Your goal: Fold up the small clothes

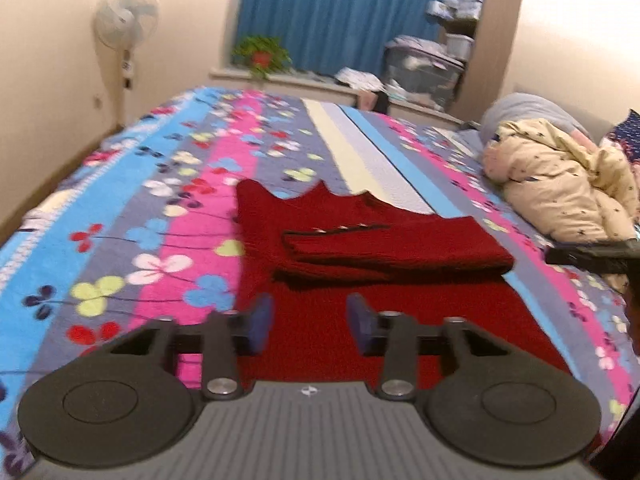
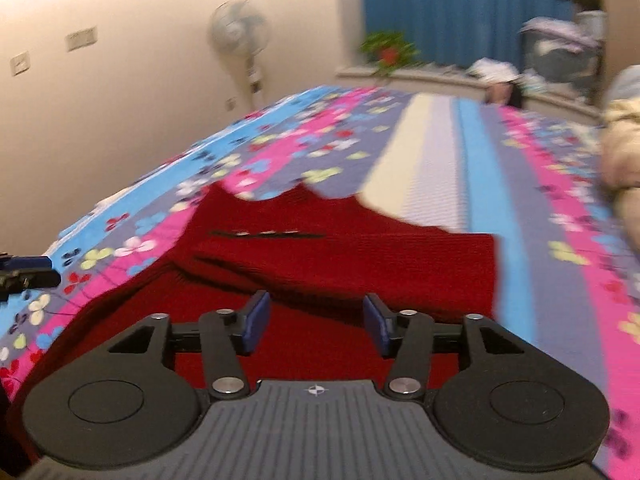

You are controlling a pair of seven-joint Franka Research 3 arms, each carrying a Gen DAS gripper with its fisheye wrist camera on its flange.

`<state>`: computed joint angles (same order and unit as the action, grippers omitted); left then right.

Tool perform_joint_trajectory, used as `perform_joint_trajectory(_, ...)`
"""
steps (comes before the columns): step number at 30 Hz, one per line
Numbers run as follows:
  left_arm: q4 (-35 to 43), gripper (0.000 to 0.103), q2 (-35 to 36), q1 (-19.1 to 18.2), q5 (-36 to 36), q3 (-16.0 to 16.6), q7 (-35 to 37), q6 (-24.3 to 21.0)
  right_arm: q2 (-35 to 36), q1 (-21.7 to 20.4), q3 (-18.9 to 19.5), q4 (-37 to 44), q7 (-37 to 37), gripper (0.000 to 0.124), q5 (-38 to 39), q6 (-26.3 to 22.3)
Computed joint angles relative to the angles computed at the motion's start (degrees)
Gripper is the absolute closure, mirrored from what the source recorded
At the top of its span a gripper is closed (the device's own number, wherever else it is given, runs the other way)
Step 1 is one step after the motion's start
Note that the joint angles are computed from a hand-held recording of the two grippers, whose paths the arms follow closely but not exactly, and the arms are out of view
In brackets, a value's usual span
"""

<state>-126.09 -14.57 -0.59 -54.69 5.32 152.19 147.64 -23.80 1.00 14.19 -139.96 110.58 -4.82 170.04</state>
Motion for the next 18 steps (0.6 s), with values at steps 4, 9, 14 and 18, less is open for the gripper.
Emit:
perform_joint_trajectory(4,6.0,0.083,6.1,-0.8,-2.1,-1.6,3.3,0.0,-7.2,-6.1,5.0,-6.0,9.0,0.069,-2.0,-6.6)
perform_joint_trajectory(9,12.5,0.083,14.5,1.0,-1.8,-6.3,0.8,4.8,-5.8,-6.2,5.3,-4.5,12.4,0.071,-7.8,-13.8)
perform_joint_trajectory(14,18.1,0.083,20.8,4.1,2.5,-9.6,-7.3,5.3,-3.6,-5.4,4.6,-2.9,14.3,0.071,-15.2,-17.8)
perform_joint_trajectory(18,23.7,0.083,26.0,7.1,2.7,-12.0,-11.5,2.8,-1.8,-4.8,2.8,-2.1,17.5,0.071,-18.4,-18.4)
